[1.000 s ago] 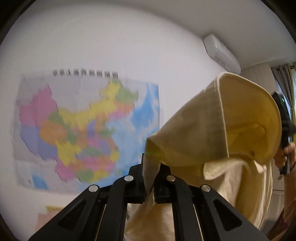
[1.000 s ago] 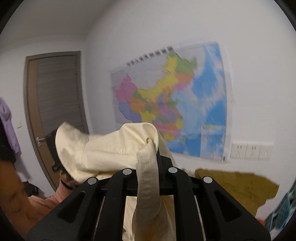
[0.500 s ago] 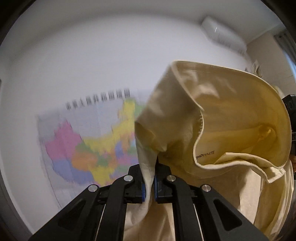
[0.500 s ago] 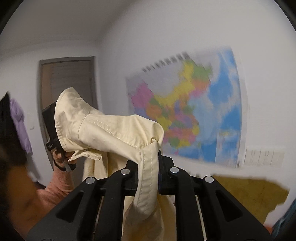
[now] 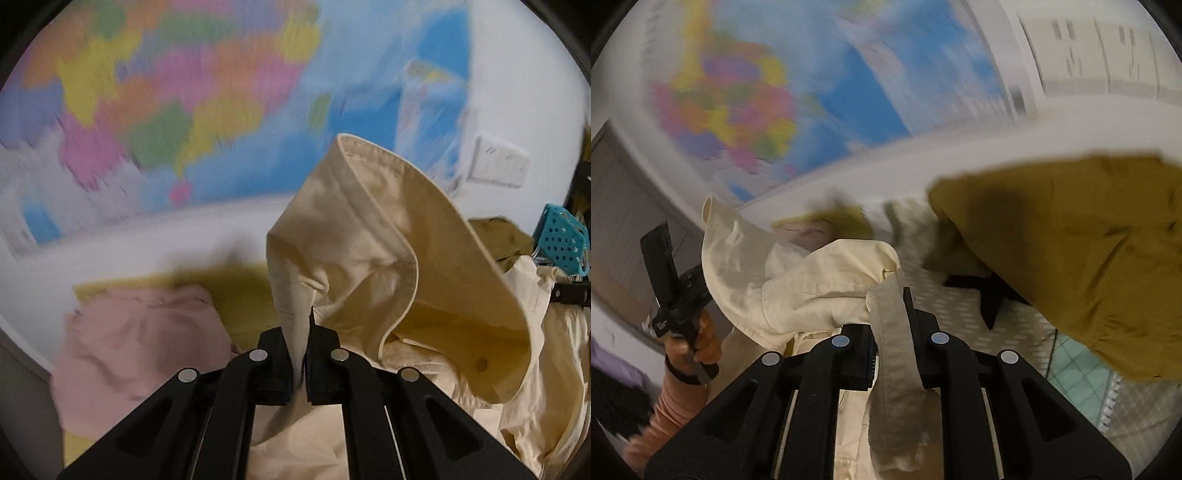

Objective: Fold large clothes
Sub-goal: 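Lower the held cream jacket onto the mat with both grippers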

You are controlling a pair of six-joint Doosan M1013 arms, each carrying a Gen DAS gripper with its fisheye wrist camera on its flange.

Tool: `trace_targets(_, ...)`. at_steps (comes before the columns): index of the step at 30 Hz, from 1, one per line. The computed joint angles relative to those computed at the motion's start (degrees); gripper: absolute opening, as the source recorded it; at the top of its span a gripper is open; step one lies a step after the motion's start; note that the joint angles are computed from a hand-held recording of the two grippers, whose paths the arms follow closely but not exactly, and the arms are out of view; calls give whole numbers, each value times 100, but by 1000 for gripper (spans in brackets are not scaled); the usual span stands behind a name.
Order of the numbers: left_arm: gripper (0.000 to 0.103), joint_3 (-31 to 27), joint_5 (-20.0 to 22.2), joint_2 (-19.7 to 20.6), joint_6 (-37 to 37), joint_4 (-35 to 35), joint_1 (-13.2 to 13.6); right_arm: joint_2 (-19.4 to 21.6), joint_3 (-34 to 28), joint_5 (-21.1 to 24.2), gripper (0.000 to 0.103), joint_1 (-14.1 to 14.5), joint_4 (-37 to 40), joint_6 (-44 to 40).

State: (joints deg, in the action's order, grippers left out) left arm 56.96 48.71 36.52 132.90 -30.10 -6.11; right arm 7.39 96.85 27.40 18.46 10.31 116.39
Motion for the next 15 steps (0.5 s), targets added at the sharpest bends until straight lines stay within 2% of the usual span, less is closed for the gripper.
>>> trace_targets(3,3,-564,493,369,-457,152,-6,220,-65,48,12,-237,690,-424)
trace_targets(5,3,-756,706,467,-528,67,12,291,-36,-104,12,-399,1350,-716)
trace_targets(10,3,-1507,953,888,-935,391,-123,559,-274,72,12,-620,1347,-476)
trace_targets(13,7,-1780,1111,1115,-1139,945,-277,812,-464,452,19,-665,798,135)
trace_targets(14,10,-1877,1162,1205,-1259,1162,-324,865,-498,533,25,-682,788,174)
trace_targets(15,14,-1925,1180,1279,-1310,1332,-358,902,-493,557,25,-706,849,119)
